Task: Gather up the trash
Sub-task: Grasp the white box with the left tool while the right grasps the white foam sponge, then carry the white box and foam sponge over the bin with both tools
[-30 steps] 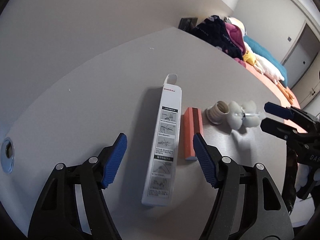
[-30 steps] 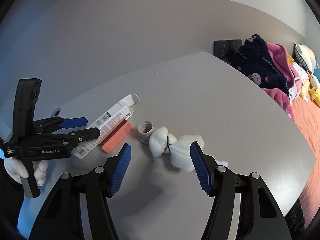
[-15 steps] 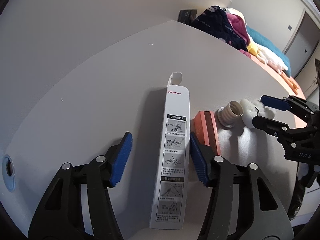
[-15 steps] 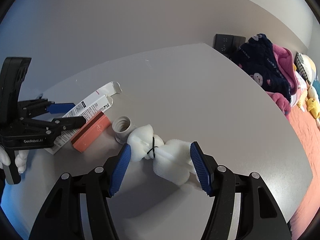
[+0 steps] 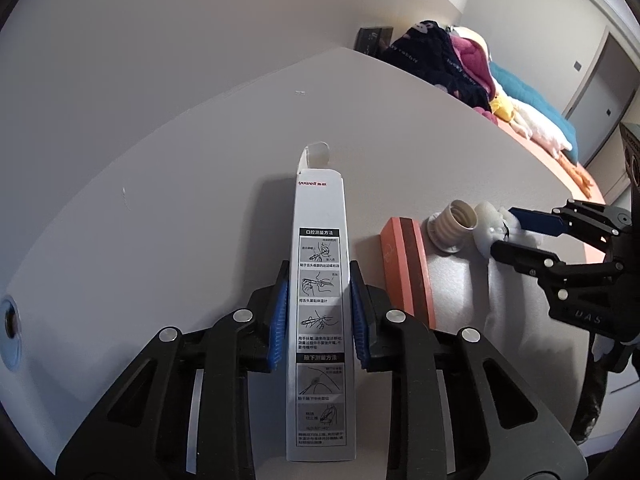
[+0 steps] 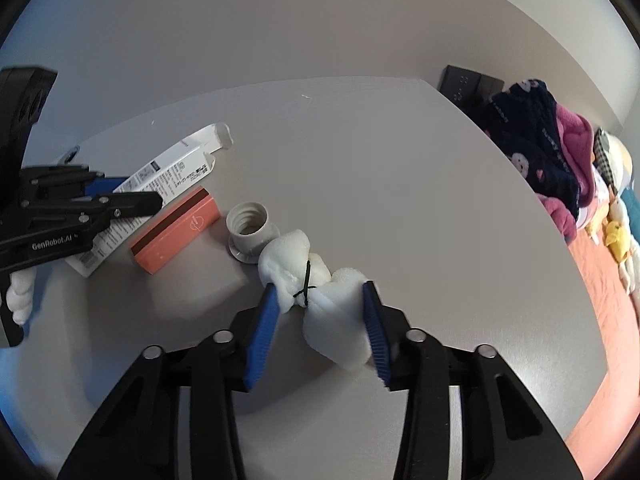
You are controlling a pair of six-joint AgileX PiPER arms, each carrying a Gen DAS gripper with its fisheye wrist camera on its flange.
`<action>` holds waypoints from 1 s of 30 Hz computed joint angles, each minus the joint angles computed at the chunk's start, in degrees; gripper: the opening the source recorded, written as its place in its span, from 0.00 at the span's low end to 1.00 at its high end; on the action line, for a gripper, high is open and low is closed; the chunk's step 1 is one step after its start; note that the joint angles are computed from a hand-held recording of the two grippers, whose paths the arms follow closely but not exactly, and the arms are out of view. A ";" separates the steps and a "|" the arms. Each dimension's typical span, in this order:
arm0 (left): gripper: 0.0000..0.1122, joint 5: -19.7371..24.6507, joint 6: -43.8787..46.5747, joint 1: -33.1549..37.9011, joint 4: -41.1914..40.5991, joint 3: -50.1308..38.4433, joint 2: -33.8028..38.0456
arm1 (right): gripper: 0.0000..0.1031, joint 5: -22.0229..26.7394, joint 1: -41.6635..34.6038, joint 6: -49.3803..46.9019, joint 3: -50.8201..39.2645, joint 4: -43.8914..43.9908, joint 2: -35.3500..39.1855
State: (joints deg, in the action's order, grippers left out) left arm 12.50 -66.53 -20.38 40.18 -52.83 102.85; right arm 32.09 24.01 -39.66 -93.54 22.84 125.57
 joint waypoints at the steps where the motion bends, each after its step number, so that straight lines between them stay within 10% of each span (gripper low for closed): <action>1: 0.23 -0.30 -0.61 -0.04 0.09 0.62 -0.45 | 0.37 0.14 -0.30 -0.36 0.66 1.22 -0.52; 30: 0.24 10.79 -13.25 -16.61 8.05 -5.22 -7.35 | 0.38 2.07 -13.98 -19.84 26.99 30.10 -25.59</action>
